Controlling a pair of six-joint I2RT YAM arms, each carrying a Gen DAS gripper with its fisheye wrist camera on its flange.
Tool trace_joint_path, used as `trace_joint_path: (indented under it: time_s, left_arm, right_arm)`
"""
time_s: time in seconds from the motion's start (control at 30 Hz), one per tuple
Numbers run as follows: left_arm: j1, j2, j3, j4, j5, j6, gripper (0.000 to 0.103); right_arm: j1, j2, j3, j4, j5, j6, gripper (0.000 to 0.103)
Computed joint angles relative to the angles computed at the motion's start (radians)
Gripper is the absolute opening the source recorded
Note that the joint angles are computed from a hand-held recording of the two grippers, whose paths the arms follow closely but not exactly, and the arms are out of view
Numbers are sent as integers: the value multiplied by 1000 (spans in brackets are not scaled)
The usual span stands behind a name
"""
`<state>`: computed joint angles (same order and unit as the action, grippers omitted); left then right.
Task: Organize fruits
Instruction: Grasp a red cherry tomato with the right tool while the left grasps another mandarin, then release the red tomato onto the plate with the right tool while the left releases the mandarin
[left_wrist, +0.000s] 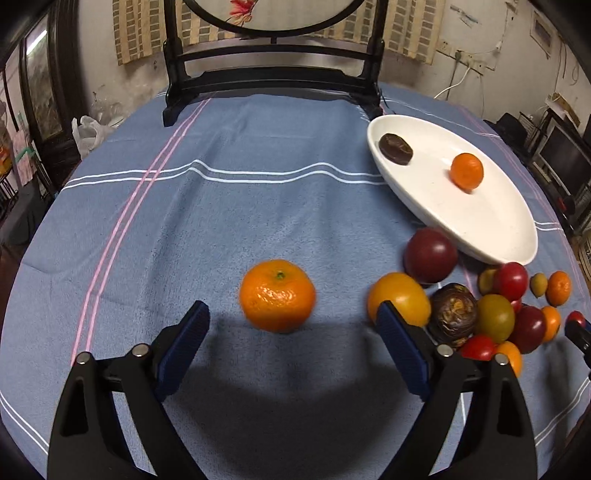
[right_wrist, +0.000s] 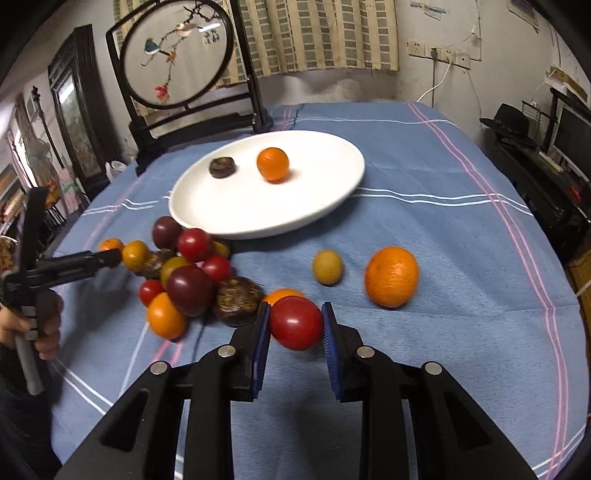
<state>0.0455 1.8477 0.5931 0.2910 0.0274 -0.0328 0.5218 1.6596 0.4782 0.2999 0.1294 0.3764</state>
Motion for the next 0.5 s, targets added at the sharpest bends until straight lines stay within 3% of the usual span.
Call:
trace_joint_path:
  time_s: [0.07, 0.13, 0.27, 0.33, 0.5]
  left_arm:
    - [-11, 22, 10, -3, -14, 7, 81]
    - [-13, 55, 32, -20, -14, 12, 64]
    - [-7, 82, 40, 14, -22, 0, 56]
    - [-6, 93, 44, 35, -34, -7, 45]
    - [-3, 92, 38, 54, -39, -18, 42]
  right_arm:
    - [3, -20, -7, -4, -13, 2, 27]
    - [6, -42, -23, 1, -25, 4, 27]
    - [3, -64, -44, 13, -57, 3, 27]
    - [8, -65, -50, 18, -63, 3, 27]
    - [15, -78, -71, 36, -73, 9, 27]
